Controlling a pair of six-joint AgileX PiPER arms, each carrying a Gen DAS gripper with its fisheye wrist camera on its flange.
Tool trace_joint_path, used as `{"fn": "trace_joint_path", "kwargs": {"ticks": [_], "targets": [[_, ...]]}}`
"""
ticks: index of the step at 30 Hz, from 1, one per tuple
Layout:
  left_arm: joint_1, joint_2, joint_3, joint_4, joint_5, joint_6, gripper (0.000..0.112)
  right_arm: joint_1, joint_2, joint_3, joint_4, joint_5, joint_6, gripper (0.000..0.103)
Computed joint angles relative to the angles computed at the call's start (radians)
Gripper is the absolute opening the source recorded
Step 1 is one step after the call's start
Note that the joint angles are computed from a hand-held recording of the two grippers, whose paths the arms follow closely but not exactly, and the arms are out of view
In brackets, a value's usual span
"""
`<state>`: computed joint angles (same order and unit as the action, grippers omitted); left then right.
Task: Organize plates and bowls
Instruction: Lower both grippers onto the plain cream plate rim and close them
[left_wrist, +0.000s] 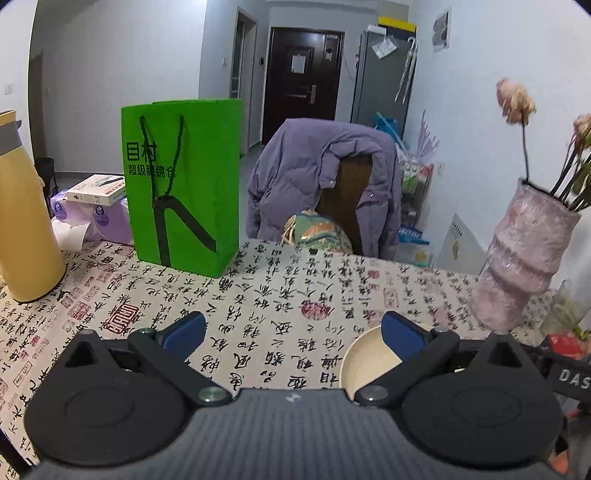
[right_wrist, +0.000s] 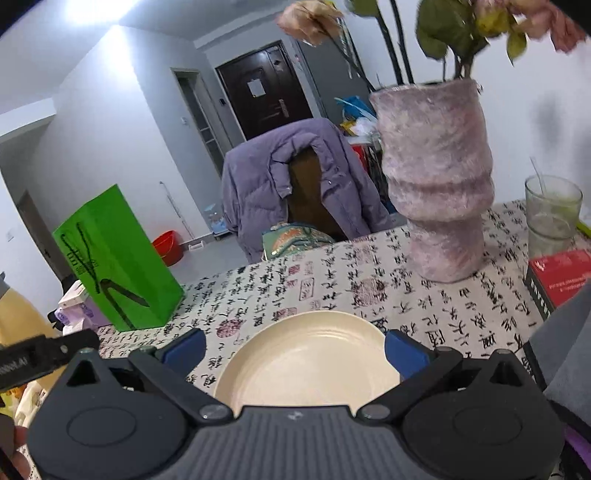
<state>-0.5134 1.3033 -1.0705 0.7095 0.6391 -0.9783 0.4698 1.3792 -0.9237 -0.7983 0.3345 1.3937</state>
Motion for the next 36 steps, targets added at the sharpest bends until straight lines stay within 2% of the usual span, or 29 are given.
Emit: {"fn": "trace_joint_path", "kwargs": {"ticks": [3, 8, 11, 14, 19, 23, 26, 29, 31, 33, 34, 35, 36], "targets": [[0.003, 0.057, -0.033, -0.032, 0.003, 0.039, 0.103, -0.019, 0.02, -0.003, 0.033, -0.007, -0.03, 0.103], [0.004, 0.151, -0.083, -0.101, 0.017, 0.116, 0.103, -0.04, 0.071, -0.025, 0.074, 0.035, -0.062, 0.102], [0.008, 0.208, -0.106, -0.159, 0.015, 0.149, 0.103, -0.077, 0.11, -0.036, 0.173, 0.028, -0.15, 0.101], [0.002, 0.275, -0.142, -0.186, 0.034, 0.163, 0.103, -0.107, 0.143, -0.049, 0.285, 0.031, -0.246, 0.094], [0.013, 0.368, -0.201, -0.271, 0.054, 0.224, 0.103, -0.119, 0.161, -0.052, 0.342, 0.036, -0.294, 0.094], [0.007, 0.414, -0.225, -0.268, 0.067, 0.21, 0.102, -0.126, 0.192, -0.076, 0.405, 0.067, -0.345, 0.094], [0.002, 0.44, -0.244, -0.285, 0.08, 0.225, 0.101, -0.117, 0.203, -0.086, 0.377, 0.09, -0.313, 0.093], [-0.001, 0.477, -0.28, -0.332, 0.101, 0.276, 0.088, -0.093, 0.218, -0.103, 0.311, 0.133, -0.262, 0.086], [-0.003, 0.497, -0.298, -0.354, 0.115, 0.31, 0.073, -0.099, 0.23, -0.109, 0.351, 0.129, -0.308, 0.084], [-0.003, 0.503, -0.299, -0.367, 0.11, 0.329, 0.066, -0.097, 0.249, -0.125, 0.378, 0.145, -0.34, 0.071], [-0.004, 0.503, -0.297, -0.367, 0.104, 0.333, 0.06, -0.088, 0.261, -0.137, 0.368, 0.164, -0.333, 0.067], [-0.003, 0.499, -0.292, -0.378, 0.094, 0.349, 0.055, -0.078, 0.27, -0.146, 0.356, 0.179, -0.326, 0.058], [-0.004, 0.497, -0.291, -0.392, 0.087, 0.368, 0.045, -0.071, 0.277, -0.152, 0.354, 0.187, -0.33, 0.047]]}}
